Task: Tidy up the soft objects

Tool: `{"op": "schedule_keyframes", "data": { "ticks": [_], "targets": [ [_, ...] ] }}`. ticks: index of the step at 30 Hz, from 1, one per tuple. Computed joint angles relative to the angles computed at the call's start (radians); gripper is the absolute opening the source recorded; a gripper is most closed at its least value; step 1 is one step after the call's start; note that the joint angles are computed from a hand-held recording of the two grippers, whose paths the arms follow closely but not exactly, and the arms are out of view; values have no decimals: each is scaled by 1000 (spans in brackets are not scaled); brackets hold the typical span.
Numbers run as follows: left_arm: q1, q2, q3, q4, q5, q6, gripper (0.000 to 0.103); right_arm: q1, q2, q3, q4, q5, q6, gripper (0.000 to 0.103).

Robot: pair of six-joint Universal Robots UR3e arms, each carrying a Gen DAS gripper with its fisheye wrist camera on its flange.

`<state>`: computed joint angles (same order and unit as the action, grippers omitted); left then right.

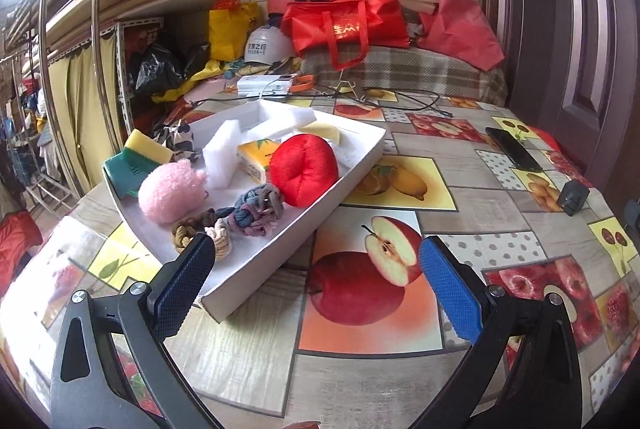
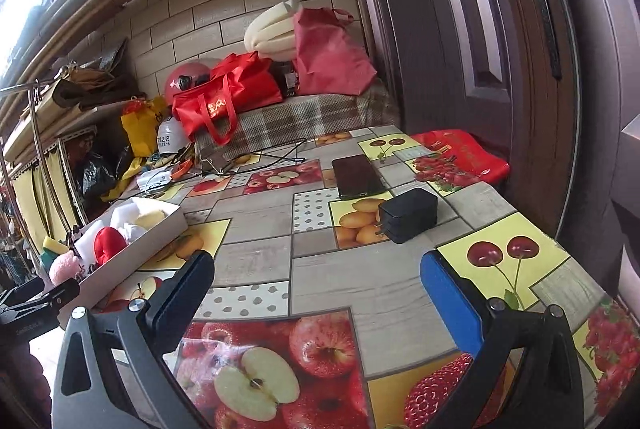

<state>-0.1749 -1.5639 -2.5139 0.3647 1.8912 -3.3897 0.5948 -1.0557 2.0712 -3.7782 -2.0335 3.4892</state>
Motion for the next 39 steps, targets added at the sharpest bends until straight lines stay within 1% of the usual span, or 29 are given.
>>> {"op": "schedule_keyframes", "data": {
  "ticks": [2, 5, 7, 9, 10, 13, 18, 23, 28, 31, 36, 39],
  "targets": [
    [11, 18, -9, -16, -4, -2, 103, 3, 1, -5, 3, -7, 1, 103],
    [-6, 20, -1, -37, 34, -4, 103, 22, 7, -21, 13, -45, -5, 103],
    [-39, 5, 22, -52, 89, -2, 103, 42, 18, -45, 25, -85, -19, 103],
    [-86, -16, 53, -77, 165, -8, 103, 62, 31, -69, 34, -119, -40, 103],
    [-97, -15, 56, -81, 181, -3, 103, 70, 36, -78, 38, -132, -51, 103],
    [-105, 17, 60, -127, 176, 0, 103, 84, 46, -101, 57, -155, -70, 103],
    [-79, 121, 43, -196, 152, -27, 103, 78, 42, -97, 57, -152, -66, 103],
    [-128, 138, 80, -244, 256, -27, 103, 69, 32, -76, 39, -141, -41, 103],
    [-117, 192, 80, -312, 244, -39, 103, 83, 41, -84, 32, -160, -48, 103],
    [-115, 200, 76, -318, 241, -37, 103, 99, 53, -104, 38, -182, -65, 103],
    [-109, 202, 81, -326, 214, -43, 103, 101, 59, -111, 35, -185, -79, 103],
    [-113, 200, 84, -328, 218, -47, 103, 101, 59, -111, 34, -184, -79, 103]
  ]
}}
